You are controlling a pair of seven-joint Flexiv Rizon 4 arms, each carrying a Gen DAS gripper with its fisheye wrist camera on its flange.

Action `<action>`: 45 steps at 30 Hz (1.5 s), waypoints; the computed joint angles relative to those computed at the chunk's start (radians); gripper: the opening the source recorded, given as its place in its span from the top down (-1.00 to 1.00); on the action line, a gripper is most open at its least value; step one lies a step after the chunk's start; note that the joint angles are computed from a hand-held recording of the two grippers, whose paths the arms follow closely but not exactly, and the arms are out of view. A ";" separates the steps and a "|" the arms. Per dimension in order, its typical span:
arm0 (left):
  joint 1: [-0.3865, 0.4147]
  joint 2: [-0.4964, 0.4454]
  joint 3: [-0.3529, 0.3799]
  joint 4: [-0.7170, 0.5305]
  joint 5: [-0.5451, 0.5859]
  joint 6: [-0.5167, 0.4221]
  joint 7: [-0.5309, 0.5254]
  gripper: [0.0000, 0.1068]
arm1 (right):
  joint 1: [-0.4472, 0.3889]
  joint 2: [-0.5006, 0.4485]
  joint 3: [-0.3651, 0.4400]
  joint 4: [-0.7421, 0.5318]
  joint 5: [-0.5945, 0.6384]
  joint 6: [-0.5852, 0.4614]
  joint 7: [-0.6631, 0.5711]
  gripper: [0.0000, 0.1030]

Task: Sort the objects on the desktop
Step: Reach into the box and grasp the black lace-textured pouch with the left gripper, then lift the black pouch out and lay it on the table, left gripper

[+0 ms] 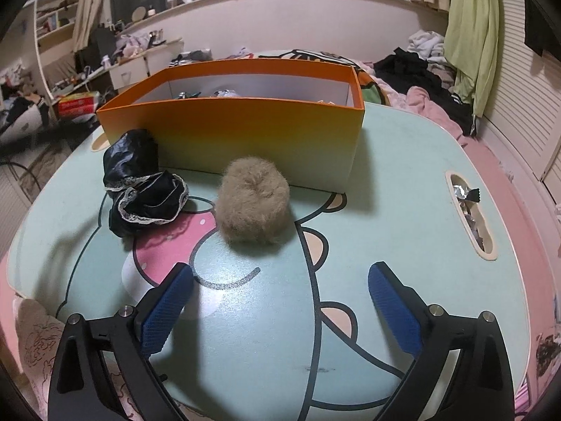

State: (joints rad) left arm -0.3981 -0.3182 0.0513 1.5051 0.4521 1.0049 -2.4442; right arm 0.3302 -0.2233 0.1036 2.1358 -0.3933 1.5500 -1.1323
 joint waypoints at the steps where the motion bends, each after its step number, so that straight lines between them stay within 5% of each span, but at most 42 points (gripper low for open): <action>1: 0.043 -0.017 -0.036 -0.021 -0.097 -0.016 0.068 0.09 | 0.000 0.000 0.001 -0.001 0.001 0.000 -0.001 -0.95; 5: 0.115 -0.147 -0.103 -0.216 -0.355 -0.215 0.257 0.15 | 0.000 0.000 0.001 -0.001 0.002 -0.001 -0.001 -0.95; 10: 0.076 -0.339 -0.053 -0.518 -0.383 -0.542 0.270 0.36 | 0.000 0.000 0.003 -0.002 0.005 -0.003 -0.002 -0.95; 16: 0.103 -0.331 -0.066 -0.459 -0.451 -0.479 0.282 0.19 | 0.001 0.000 0.005 -0.001 0.008 -0.003 -0.004 -0.95; 18: 0.116 -0.339 -0.069 -0.462 -0.477 -0.524 0.296 0.17 | 0.000 0.000 0.006 -0.002 0.009 -0.004 -0.005 -0.95; 21: 0.074 -0.337 -0.023 -0.484 -0.386 -0.551 0.301 0.22 | 0.001 0.000 0.006 -0.002 0.009 -0.005 -0.004 -0.96; 23: 0.077 -0.321 -0.029 -0.459 -0.388 -0.525 0.296 0.22 | 0.003 0.000 0.004 -0.001 0.007 -0.004 -0.002 -0.96; 26: 0.112 -0.249 -0.067 -0.325 -0.455 -0.359 0.313 0.22 | 0.004 0.001 0.004 -0.001 0.007 -0.004 0.000 -0.96; 32: 0.069 0.018 -0.053 -0.017 -0.389 -0.053 0.293 0.22 | 0.004 0.001 0.004 -0.001 0.006 -0.004 0.001 -0.96; 36: 0.029 0.137 -0.044 0.158 -0.304 -0.034 0.201 0.22 | 0.003 0.001 0.005 -0.001 0.007 -0.005 0.000 -0.96; 39: 0.032 0.150 -0.048 0.195 -0.189 -0.113 0.071 0.22 | 0.002 0.001 0.007 -0.002 0.008 -0.006 0.000 -0.96; 41: 0.060 0.120 -0.063 0.202 -0.200 -0.106 0.081 0.22 | 0.002 0.001 0.006 -0.002 0.009 -0.006 0.000 -0.96; 45: 0.039 0.091 -0.060 0.210 -0.131 0.056 0.021 0.15 | 0.000 0.000 0.008 -0.002 0.011 -0.006 -0.004 -0.97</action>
State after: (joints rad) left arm -0.3592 -0.2273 -0.0092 1.7155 0.3215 1.0607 -2.4234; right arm 0.3301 -0.2229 0.1119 2.1337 -0.3820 1.5443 -1.1361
